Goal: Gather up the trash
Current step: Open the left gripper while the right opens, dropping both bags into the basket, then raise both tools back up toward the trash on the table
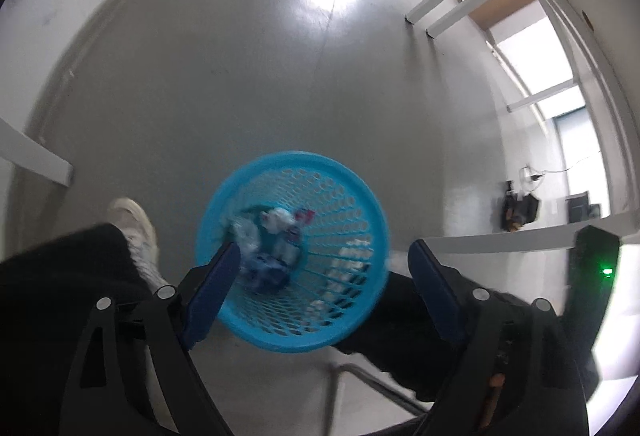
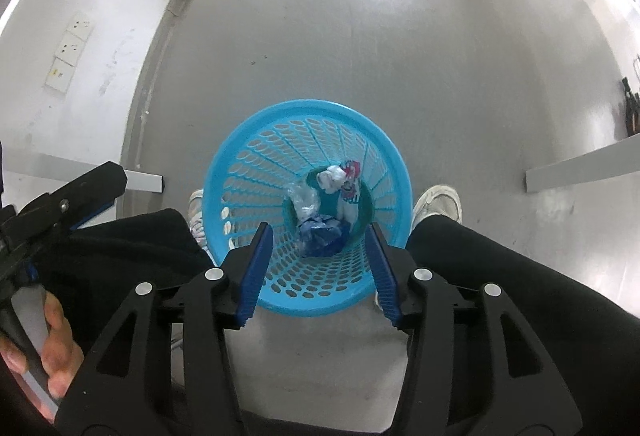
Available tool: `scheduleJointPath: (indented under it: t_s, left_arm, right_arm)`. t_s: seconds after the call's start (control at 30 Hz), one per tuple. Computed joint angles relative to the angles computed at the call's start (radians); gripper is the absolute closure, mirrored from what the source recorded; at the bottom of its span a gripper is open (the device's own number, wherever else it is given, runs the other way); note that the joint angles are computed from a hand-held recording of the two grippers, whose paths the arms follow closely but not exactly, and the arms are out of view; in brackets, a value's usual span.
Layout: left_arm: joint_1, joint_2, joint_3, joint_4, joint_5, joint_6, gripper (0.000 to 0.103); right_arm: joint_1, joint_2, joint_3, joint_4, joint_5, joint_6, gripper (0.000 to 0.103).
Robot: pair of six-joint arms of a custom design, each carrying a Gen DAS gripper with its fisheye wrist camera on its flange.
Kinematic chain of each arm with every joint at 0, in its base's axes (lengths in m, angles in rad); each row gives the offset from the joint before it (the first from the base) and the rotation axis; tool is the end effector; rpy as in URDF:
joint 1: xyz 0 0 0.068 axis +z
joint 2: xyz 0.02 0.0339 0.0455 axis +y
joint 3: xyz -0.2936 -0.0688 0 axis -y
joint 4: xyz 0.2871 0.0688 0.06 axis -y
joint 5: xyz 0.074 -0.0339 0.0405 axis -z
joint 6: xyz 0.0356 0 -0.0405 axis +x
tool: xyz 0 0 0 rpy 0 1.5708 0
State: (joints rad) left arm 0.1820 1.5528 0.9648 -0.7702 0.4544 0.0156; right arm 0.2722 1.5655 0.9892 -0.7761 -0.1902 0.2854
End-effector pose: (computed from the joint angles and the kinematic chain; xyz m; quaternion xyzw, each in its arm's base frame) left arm 0.3070 0.0406 0.1941 -0.0567 0.9674 -0.2127 0.1250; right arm 0.3021 0.0913 0.1946 -0.0038 0.9896 0.1206 0.0783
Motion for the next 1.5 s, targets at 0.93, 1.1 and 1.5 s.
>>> scheduleJointPath:
  t_s: [0.93,1.1,1.5]
  left_arm:
    - [0.155,-0.595,-0.045,-0.288,-0.029,0.292,0.006]
    - [0.233,-0.619,0.056,-0.381,0.024,0.365,0.006]
    - [0.422,-0.517,0.455,-0.610,0.257,0.534,0.006]
  right_arm:
    - [0.010,-0.714,0.062,-0.392,-0.029,-0.050,0.009]
    - [0.032,-0.738,0.208,-0.444,0.026,-0.068,0.009]
    - [0.082,-0.623,0.535,-0.456,0.094,-0.108,0.009]
